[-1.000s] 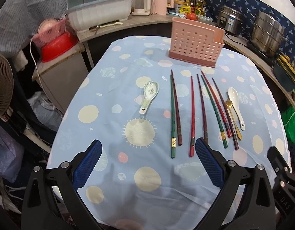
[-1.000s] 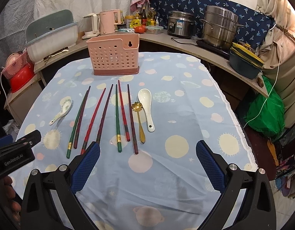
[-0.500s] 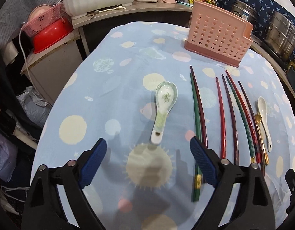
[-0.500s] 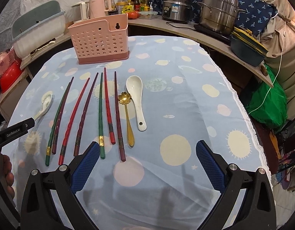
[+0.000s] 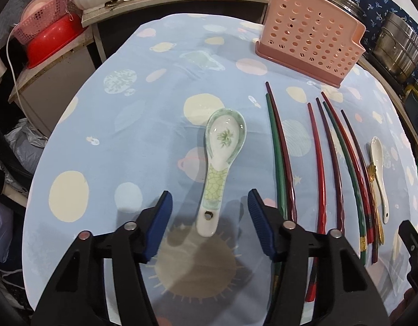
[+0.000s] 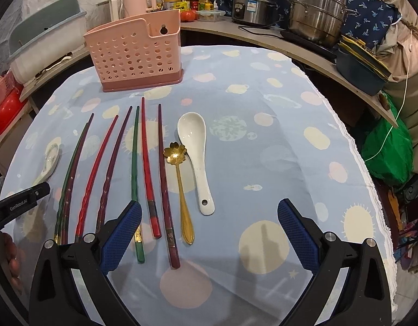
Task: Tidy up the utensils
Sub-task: 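Lower the left gripper onto the white floral spoon handle and close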
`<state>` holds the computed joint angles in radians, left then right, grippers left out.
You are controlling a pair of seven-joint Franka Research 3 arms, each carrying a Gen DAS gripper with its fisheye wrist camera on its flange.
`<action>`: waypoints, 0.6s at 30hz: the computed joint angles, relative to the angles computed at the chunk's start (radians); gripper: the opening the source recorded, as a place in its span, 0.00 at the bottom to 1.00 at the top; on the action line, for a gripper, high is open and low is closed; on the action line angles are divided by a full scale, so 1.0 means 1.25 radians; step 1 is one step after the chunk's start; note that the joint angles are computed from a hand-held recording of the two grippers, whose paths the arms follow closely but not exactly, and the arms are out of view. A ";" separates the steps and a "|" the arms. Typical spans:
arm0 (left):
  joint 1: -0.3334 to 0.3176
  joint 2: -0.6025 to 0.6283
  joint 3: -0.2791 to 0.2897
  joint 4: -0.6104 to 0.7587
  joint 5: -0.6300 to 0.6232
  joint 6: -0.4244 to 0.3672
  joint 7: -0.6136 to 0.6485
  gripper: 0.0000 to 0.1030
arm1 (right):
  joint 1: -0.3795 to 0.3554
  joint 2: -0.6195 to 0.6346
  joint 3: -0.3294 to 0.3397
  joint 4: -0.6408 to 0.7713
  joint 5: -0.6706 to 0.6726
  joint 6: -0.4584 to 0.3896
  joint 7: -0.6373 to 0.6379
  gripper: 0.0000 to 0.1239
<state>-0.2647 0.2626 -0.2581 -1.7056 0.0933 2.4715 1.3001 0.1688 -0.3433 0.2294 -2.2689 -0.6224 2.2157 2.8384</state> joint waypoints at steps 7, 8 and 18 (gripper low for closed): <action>0.004 0.013 -0.009 0.016 -0.021 -0.004 0.028 0.26 | -0.005 0.017 -0.013 0.003 -0.007 0.017 -0.004 0.78; 0.004 0.013 -0.010 0.016 -0.023 -0.004 0.032 0.22 | -0.006 0.019 -0.016 0.002 -0.004 0.020 -0.007 0.77; 0.008 -0.004 -0.014 0.000 -0.055 0.009 0.058 0.12 | -0.017 0.036 -0.037 -0.003 0.020 0.065 -0.027 0.58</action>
